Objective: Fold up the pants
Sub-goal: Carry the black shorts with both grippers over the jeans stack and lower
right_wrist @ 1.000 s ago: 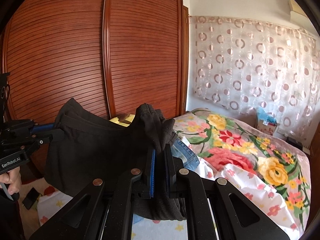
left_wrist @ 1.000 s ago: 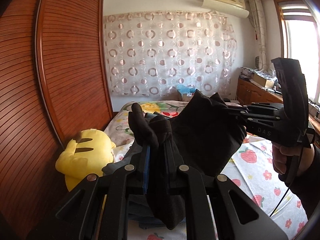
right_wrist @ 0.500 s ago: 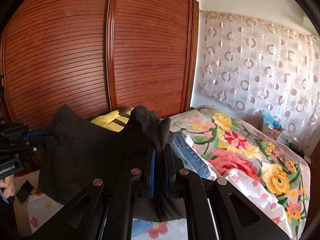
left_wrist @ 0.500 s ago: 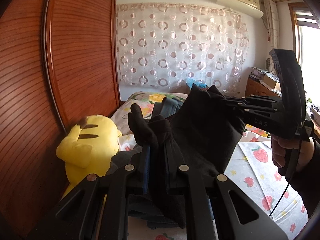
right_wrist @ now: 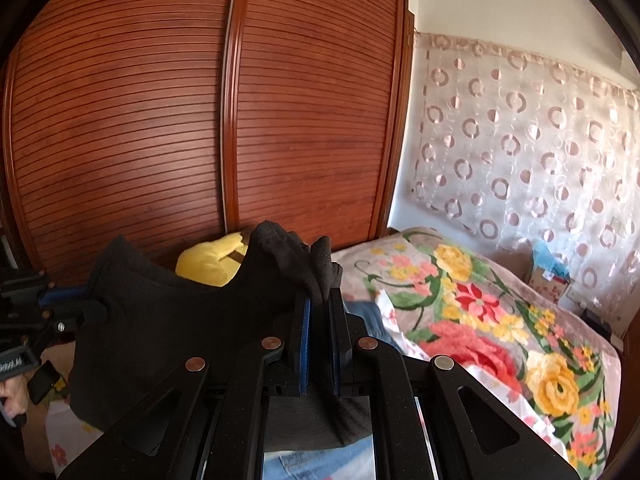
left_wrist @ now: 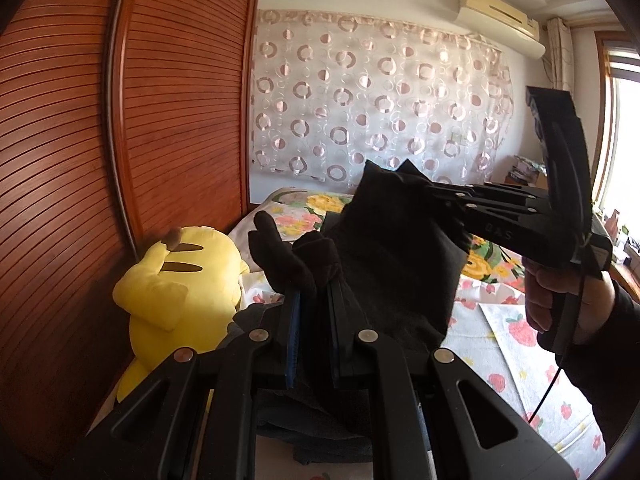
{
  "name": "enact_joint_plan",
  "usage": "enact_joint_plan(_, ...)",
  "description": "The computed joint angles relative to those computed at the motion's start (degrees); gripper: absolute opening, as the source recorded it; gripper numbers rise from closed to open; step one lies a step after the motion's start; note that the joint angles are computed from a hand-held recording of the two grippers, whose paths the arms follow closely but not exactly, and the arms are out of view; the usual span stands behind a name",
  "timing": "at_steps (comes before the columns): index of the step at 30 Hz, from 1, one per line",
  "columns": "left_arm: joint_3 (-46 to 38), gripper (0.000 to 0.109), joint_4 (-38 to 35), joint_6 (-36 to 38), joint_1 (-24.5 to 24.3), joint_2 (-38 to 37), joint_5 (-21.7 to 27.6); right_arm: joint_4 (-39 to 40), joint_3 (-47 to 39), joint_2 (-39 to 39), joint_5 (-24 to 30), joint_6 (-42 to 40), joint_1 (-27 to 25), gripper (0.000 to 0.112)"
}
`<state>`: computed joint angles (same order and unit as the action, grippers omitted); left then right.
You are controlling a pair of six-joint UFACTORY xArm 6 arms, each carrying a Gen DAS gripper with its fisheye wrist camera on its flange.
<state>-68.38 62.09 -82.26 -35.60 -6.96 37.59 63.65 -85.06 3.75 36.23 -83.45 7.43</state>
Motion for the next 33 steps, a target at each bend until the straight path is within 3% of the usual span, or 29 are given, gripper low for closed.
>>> enact_joint_plan(4,0.11,0.014,-0.63,-0.55,0.27,0.71,0.66,-1.65,-0.81,1.86,-1.48,0.28,1.01,0.008)
enact_joint_plan(8,-0.39,0.014,-2.5,0.42,0.49,2.07,2.09,-7.24,-2.62,5.23,-2.93,5.96,1.35,0.008)
enact_joint_plan(13,0.09,0.016,-3.64,1.19,0.76,1.7,2.25,-8.71,-4.52,6.39,-1.14,9.51,0.19,0.028)
enact_joint_plan(17,0.01,0.034,-3.42,1.39,0.92,1.56,1.86,-5.58,-3.16,4.23,-0.49,8.21,-1.12,0.03)
enact_joint_plan(22,-0.57,0.061,-2.48,1.97,0.68,1.49,2.49,-0.13,0.17,1.06,4.23,4.4,-3.16,0.03)
enact_joint_plan(23,-0.6,0.075,-2.53,2.16,0.74,1.55,2.25,0.46,0.73,0.6,5.48,3.78,-3.64,0.03)
enact_joint_plan(24,-0.47,0.079,-2.23,1.99,0.79,1.52,1.89,0.89,1.07,0.31,6.81,3.29,-4.08,0.03)
enact_joint_plan(28,-0.23,0.079,-4.03,3.15,1.23,2.28,0.79,0.85,0.29,1.31,9.76,2.4,-4.97,0.03)
enact_joint_plan(33,-0.37,0.079,-6.92,5.8,1.51,4.03,0.78,-4.33,-4.45,6.26,7.08,6.82,-4.26,0.03)
